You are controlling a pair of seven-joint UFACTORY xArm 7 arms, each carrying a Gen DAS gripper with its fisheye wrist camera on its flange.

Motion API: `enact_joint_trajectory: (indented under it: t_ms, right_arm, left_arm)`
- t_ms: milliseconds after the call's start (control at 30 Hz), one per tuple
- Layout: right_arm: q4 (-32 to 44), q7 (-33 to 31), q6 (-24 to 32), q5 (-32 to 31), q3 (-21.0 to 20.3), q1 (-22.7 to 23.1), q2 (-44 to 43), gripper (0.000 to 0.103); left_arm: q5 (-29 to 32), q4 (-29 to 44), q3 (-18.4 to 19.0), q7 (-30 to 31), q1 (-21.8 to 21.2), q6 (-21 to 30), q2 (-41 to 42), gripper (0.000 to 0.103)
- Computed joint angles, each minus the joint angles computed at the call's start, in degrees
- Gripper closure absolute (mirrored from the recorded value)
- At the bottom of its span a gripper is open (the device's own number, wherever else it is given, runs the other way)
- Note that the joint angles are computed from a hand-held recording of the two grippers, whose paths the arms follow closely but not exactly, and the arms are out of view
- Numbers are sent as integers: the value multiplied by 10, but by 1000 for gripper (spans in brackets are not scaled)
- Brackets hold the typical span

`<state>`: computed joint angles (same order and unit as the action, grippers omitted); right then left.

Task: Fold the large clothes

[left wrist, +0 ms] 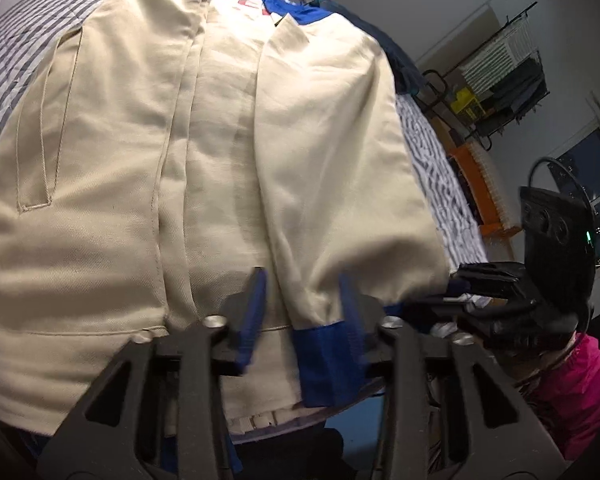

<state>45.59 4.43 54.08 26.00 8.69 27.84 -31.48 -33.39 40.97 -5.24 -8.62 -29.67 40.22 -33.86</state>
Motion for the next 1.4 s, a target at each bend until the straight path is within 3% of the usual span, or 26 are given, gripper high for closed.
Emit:
enact_joint_trajectory:
  t_ms: [33, 67, 100, 233, 300, 467, 600, 667, 800, 900, 1000, 1167, 1267, 1300, 1400]
  right_arm:
    - [-7, 1, -2, 22, -11, 3, -1, 89]
    - [-15, -6, -7, 48, -25, 7, -6, 97]
    - [-20, -12, -9, 65, -34, 9, -13, 99]
    - [-40, -29, -6, 132, -73, 9, -83, 100]
    - [-45, -35, 3, 138, -85, 2, -127, 100]
    - [-104, 10, 54, 114, -99, -49, -207, 100]
    - [-122, 38, 70, 80, -79, -70, -188, 100]
    - [-122, 42, 71, 76, -79, -71, -187, 100]
    - [-118, 31, 28, 105, -91, -62, -220, 100]
    - [-122, 32, 25, 96, -97, -67, -226, 100]
    - [-126, 64, 69, 61, -92, -86, -206, 98]
    - [-114, 62, 106, 25, -75, -87, -204, 98]
    - [-110, 58, 103, 30, -81, -88, -216, 88]
    - [-106, 58, 99, 24, -80, -93, -218, 72]
    - [-102, 51, 74, 28, -104, -107, -228, 68]
  left_arm:
    - [-11, 1, 7, 8, -7, 1, 5, 99]
    - [-27, 3, 15, 17, -16, 3, 13, 100]
    - [-36, 2, 13, 17, -16, -2, 14, 100]
    - [-128, 0, 24, 18, -48, -31, 7, 102]
    - [-145, 14, 8, 27, -61, -47, 13, 102]
    - [-80, 45, -44, -1, -55, -45, 58, 103]
    - [-51, 52, -49, -11, -56, -42, 75, 103]
    - [-77, 53, -34, -4, -69, -42, 72, 103]
    - [-209, 37, 25, 56, -115, -76, 50, 103]
    - [-140, 52, -17, 32, -64, -43, 68, 103]
    - [-66, 49, -49, 2, -43, -30, 63, 102]
    - [-19, 46, -51, -19, -45, -12, 34, 101]
    - [-7, 48, -48, -28, -45, -16, 22, 95]
    - [0, 49, -48, -32, -44, -16, 15, 95]
    - [15, 66, -48, -26, -47, -26, 26, 95]
